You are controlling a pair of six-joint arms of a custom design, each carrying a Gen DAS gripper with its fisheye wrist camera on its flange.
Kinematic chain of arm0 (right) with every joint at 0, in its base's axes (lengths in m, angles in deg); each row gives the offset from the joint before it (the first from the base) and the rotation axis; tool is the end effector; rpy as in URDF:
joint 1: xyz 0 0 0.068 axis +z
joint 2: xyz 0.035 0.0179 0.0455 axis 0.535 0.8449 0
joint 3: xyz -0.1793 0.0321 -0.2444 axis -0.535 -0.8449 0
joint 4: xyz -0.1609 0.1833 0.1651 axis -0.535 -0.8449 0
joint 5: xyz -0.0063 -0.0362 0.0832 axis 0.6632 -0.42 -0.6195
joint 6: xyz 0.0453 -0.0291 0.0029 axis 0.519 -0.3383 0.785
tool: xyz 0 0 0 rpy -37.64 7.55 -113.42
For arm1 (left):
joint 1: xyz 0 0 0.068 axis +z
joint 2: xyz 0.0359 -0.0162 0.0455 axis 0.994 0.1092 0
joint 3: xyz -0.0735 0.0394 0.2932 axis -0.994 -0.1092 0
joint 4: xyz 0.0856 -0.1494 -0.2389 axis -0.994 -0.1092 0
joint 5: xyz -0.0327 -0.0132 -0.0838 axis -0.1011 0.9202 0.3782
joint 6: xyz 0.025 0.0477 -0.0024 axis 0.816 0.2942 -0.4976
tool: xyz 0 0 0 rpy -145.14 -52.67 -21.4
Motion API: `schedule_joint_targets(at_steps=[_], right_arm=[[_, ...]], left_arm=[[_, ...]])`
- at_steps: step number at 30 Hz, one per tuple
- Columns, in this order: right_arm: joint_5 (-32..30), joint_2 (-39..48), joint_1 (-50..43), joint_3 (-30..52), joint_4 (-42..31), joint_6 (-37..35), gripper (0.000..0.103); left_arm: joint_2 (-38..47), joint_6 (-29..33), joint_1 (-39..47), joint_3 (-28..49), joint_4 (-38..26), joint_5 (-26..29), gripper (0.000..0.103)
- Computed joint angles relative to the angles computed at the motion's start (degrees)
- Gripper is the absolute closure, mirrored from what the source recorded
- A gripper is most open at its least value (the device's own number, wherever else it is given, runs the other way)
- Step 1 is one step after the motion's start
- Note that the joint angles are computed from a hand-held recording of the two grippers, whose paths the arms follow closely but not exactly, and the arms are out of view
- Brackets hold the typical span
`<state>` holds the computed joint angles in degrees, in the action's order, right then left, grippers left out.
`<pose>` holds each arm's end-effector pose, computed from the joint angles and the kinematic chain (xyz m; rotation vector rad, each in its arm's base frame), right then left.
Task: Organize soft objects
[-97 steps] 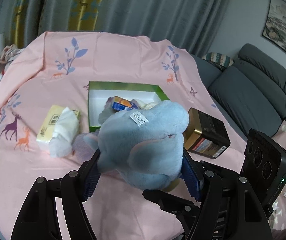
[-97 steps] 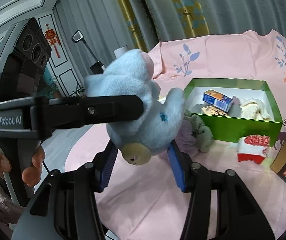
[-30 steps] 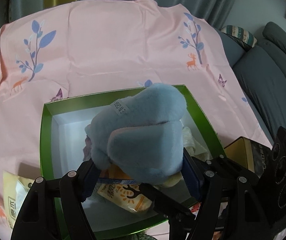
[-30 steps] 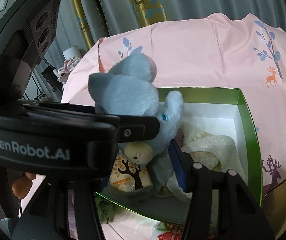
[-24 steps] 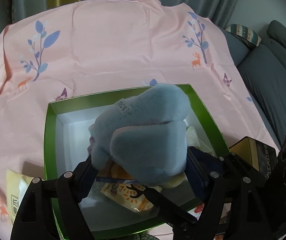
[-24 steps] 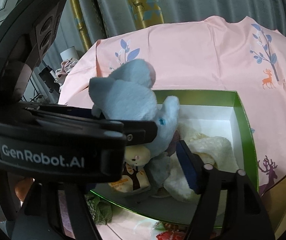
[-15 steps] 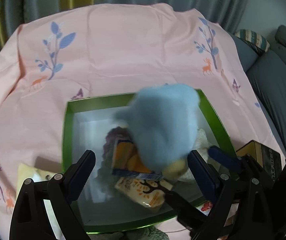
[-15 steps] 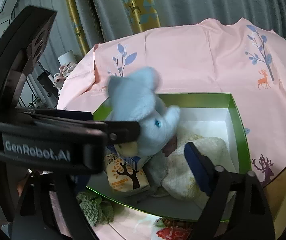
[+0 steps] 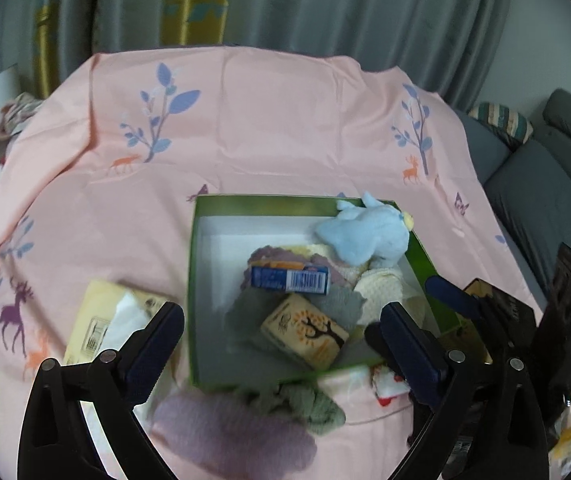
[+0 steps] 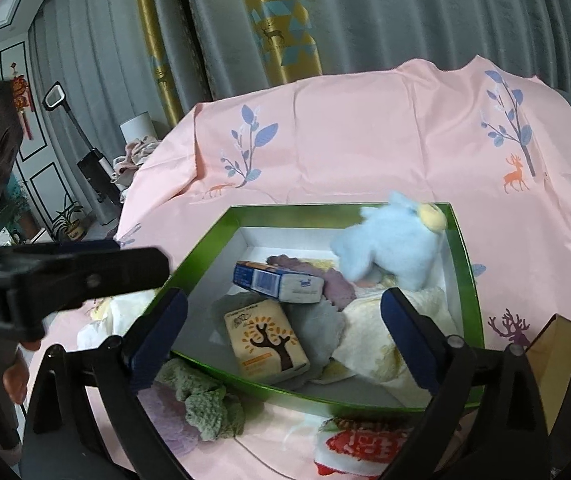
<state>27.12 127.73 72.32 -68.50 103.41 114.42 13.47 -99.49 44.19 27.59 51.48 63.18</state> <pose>0.1548 0.1080 0.1032 0.1695 2.1925 0.1895 0.2515 -0.2122 0.1370 0.6342 2.3650 -0.5313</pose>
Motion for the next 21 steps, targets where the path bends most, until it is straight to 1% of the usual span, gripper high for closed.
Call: schedule_joint_targets(at_steps=[7, 12, 15, 18, 21], right_arm=[[2.8, -3.7, 3.8, 0.2, -4.4, 1.9, 0.005], [6.2, -5.2, 8.8, 0.8, -9.1, 6.0, 0.005], [8.7, -6.1, 12.6, 1.3, -12.8, 9.5, 0.005], [11.8, -7.4, 17.5, 1.0, -16.3, 15.4, 0.005], [15.4, -6.4, 22.6, 1.9, -21.3, 22.1, 0.005]], left_arm=[[-7.9, -1.7, 1.0, -7.6, 1.2, -1.2, 0.004], [-11.9, -2.7, 0.9, -11.3, 0.4, -2.2, 0.004], [-13.9, -3.2, 0.3, -13.5, 0.4, -3.3, 0.004], [-15.1, -3.2, -0.9, -15.2, 0.7, -6.2, 0.004], [-15.4, -3.7, -1.4, -16.9, 1.1, -6.7, 0.004]])
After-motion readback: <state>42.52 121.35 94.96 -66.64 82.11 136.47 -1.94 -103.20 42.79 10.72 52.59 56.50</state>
